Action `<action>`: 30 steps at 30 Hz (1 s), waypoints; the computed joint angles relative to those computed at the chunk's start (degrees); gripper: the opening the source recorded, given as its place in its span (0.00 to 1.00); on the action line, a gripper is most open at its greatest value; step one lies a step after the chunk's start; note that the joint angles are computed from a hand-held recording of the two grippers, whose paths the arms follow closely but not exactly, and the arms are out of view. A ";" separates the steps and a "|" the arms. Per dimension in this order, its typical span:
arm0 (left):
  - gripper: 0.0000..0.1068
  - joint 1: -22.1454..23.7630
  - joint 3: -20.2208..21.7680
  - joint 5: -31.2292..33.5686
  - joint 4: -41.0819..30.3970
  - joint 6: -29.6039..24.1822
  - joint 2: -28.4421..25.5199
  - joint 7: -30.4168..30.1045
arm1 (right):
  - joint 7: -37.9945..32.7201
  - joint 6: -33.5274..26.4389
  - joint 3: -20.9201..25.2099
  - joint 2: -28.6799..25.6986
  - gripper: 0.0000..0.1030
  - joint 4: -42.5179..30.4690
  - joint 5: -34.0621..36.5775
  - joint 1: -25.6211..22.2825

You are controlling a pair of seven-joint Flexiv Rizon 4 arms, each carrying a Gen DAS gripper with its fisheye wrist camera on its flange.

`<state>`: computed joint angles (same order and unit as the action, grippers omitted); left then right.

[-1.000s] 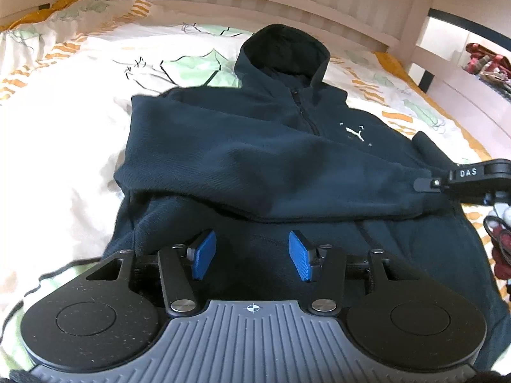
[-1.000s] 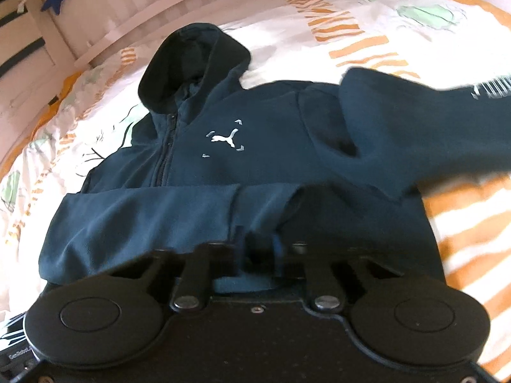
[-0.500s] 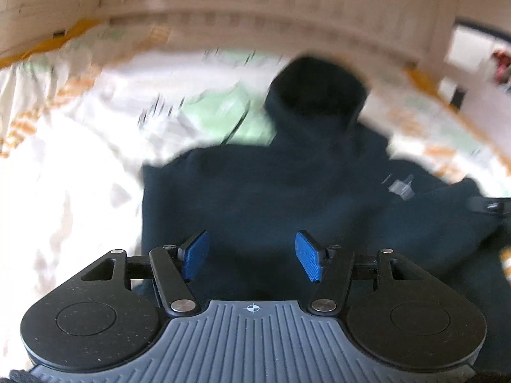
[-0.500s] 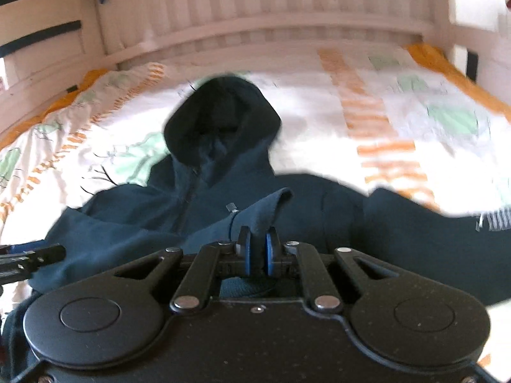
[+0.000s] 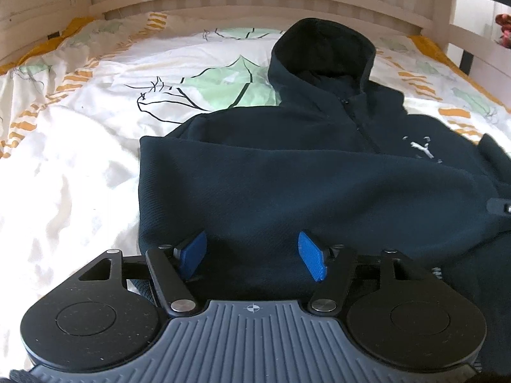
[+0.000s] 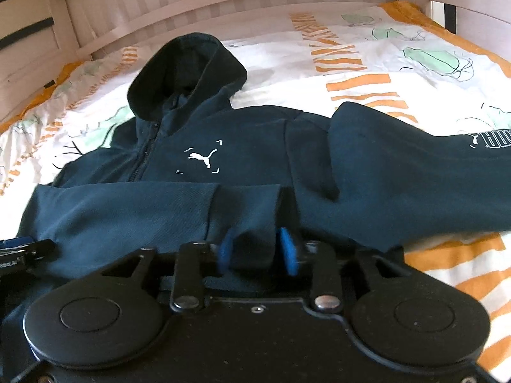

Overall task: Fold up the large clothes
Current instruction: 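Grasp the Puma-printed sleeve with the right gripper and lift it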

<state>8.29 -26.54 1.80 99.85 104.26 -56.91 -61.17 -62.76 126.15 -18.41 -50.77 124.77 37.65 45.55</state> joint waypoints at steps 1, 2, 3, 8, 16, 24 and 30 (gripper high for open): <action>0.59 1.88 -2.21 0.45 0.90 -0.41 0.19 -0.13 | 0.14 0.83 0.73 0.58 0.57 0.69 -0.17 -0.44; 0.59 3.29 -4.01 0.66 1.74 -0.51 0.35 -0.43 | 0.21 1.76 1.58 1.20 0.58 1.33 -0.35 -0.92; 0.59 3.79 -4.81 0.61 2.43 -0.35 0.80 -0.92 | 0.32 3.17 2.69 1.76 0.58 2.16 -0.37 -1.47; 0.59 3.60 -7.35 1.93 3.80 -0.82 2.43 -1.03 | -0.24 8.05 6.80 4.30 0.58 6.04 2.00 -2.87; 0.60 -2.06 -9.17 1.92 0.82 -2.85 0.59 1.87 | -0.24 11.04 9.55 7.80 0.67 10.61 9.73 -6.23; 0.60 -10.80 -5.03 -1.83 -4.63 -6.55 -1.64 4.60 | 5.20 7.04 8.69 7.74 0.72 11.83 12.88 -13.82; 0.71 -18.06 2.10 -4.27 -7.33 -4.72 -2.88 5.13 | 17.04 11.79 13.38 4.67 0.74 13.25 6.89 -24.96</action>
